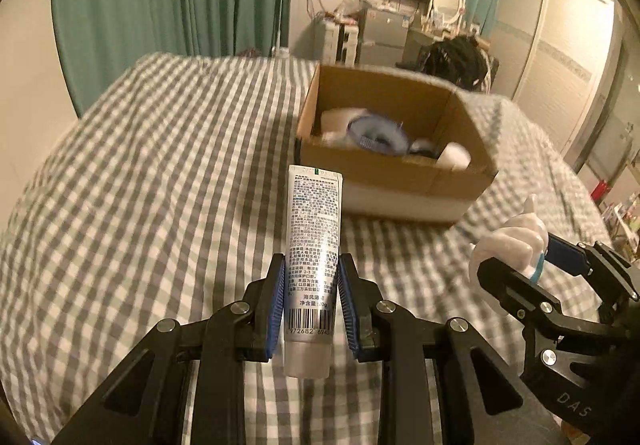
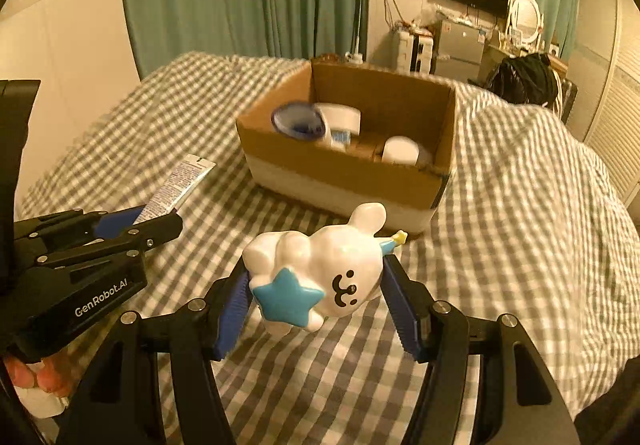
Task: Organize objects
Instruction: 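Carry the toothpaste tube and bear figurine into the box and release both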
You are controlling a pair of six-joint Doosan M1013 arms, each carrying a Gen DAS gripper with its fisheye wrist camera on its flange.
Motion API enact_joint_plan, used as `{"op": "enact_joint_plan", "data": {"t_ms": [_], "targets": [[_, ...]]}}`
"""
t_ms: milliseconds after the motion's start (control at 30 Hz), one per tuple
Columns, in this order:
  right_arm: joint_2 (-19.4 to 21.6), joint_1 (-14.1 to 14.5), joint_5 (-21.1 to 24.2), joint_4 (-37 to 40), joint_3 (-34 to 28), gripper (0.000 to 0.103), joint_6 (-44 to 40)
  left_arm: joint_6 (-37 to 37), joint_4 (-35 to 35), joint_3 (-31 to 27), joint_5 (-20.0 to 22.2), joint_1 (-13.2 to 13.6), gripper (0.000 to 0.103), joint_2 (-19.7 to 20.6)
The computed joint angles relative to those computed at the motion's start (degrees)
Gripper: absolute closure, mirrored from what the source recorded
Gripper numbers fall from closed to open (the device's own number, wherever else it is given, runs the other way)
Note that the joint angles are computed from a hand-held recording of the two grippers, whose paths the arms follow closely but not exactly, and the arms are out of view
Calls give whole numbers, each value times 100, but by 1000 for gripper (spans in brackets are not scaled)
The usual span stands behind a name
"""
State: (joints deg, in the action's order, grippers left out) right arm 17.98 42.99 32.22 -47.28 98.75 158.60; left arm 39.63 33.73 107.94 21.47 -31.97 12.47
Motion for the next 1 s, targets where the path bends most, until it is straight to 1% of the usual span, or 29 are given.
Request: {"op": "enact_joint_plan", "data": {"t_ms": [233, 333, 400, 567, 700, 833, 1000], "targets": [[-179, 5, 141, -724, -180, 41, 273, -384, 702, -309, 1, -99, 77, -73], [-265, -114, -156, -914, -223, 41, 369, -413, 947, -508, 5, -101, 77, -26], [-263, -176, -189, -1162, -298, 41, 548, -376, 1010, -635, -13, -79, 77, 33], [-184, -391, -339, -1521, -518, 41, 885, -117, 879, -1089, -76, 17, 77, 306], [-37, -540, -247, -1681, -766, 41, 887, 131, 694, -1533, -126, 98, 77, 620], [150, -694, -249, -1718, -1033, 41, 818, 417, 458, -1904, -182, 158, 77, 910], [453, -897, -301, -1669, -1399, 41, 801, 923, -69, -2317, -607, 305, 77, 1306]]}}
